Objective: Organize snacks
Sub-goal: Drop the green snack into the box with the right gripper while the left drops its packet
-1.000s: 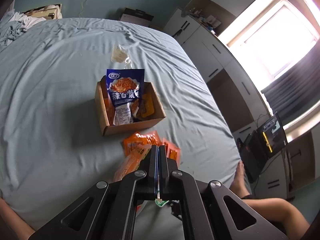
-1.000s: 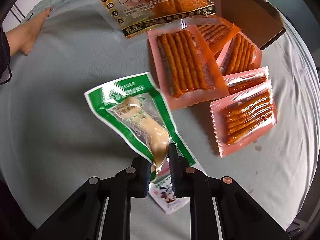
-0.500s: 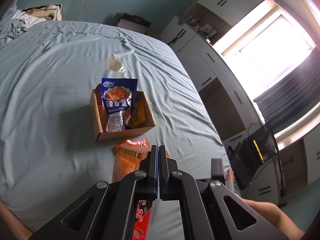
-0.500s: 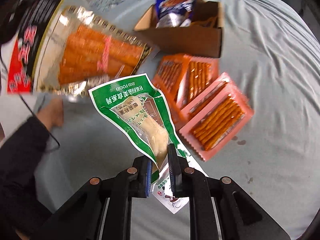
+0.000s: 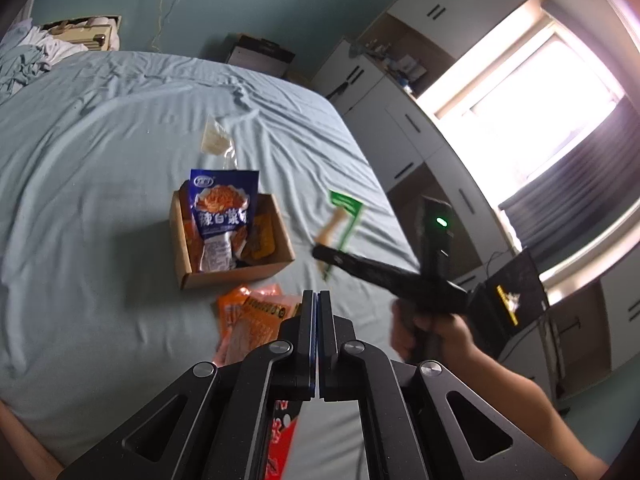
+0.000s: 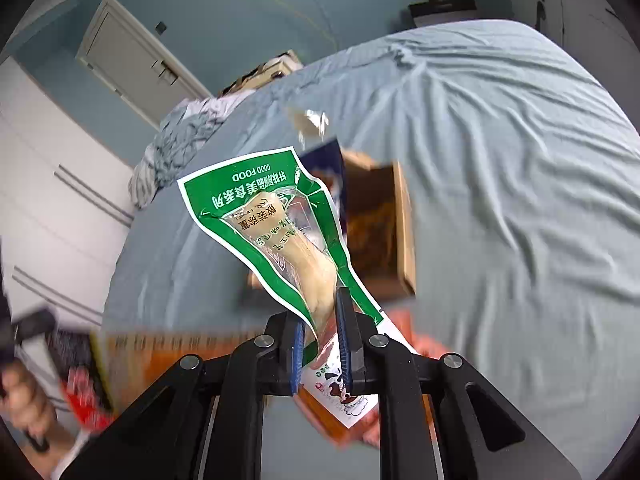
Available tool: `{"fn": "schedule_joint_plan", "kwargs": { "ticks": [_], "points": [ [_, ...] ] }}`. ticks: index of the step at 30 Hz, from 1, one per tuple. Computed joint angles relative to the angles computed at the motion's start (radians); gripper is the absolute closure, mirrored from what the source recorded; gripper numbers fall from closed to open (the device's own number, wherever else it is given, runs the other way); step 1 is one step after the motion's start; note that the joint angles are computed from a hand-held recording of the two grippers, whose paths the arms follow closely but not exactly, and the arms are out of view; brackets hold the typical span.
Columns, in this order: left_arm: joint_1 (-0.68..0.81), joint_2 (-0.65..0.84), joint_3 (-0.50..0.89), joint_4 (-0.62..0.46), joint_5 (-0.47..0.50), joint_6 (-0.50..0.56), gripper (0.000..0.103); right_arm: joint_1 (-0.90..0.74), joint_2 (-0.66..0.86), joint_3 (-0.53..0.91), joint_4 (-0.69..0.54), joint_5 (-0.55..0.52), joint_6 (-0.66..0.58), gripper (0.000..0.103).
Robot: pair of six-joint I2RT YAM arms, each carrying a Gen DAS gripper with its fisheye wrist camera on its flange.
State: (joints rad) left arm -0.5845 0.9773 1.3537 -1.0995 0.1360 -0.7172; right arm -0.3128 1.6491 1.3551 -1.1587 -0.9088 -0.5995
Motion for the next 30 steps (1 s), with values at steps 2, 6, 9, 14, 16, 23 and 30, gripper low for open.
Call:
{"fn": "schedule_joint_plan", "kwargs": {
  "ticks": [2, 6, 9, 14, 16, 23, 30],
  "points": [
    [0.011, -0.005, 0.022, -0.001, 0.005, -0.002, 0.103, 0.071, -0.025, -0.024, 0.174, 0.021, 0.181, 0.09],
    [0.004, 0.005, 0.081, -0.013, -0.039, 0.01, 0.103, 0.203, -0.027, -0.113, 0.49, 0.128, 0.443, 0.088],
    [0.039, 0.023, 0.119, -0.015, -0.025, 0.009, 0.103, 0.236, -0.013, -0.164, 0.555, 0.164, 0.565, 0.037],
    [0.092, 0.117, 0.232, -0.021, -0.078, 0.031, 0.103, 0.157, -0.078, -0.243, 0.577, 0.095, 0.547, 0.019],
    [0.124, 0.172, 0.288, -0.018, -0.084, 0.029, 0.103, 0.11, -0.085, -0.22, 0.435, 0.087, 0.403, 0.019],
    [0.226, 0.287, 0.363, 0.063, -0.131, -0.125, 0.103, -0.105, -0.074, -0.175, 0.083, 0.052, -0.065, 0.019],
    [0.221, 0.333, 0.25, 0.132, -0.199, -0.412, 0.103, -0.224, 0.037, -0.097, -0.072, 0.016, -0.219, 0.019]
  ]
}}
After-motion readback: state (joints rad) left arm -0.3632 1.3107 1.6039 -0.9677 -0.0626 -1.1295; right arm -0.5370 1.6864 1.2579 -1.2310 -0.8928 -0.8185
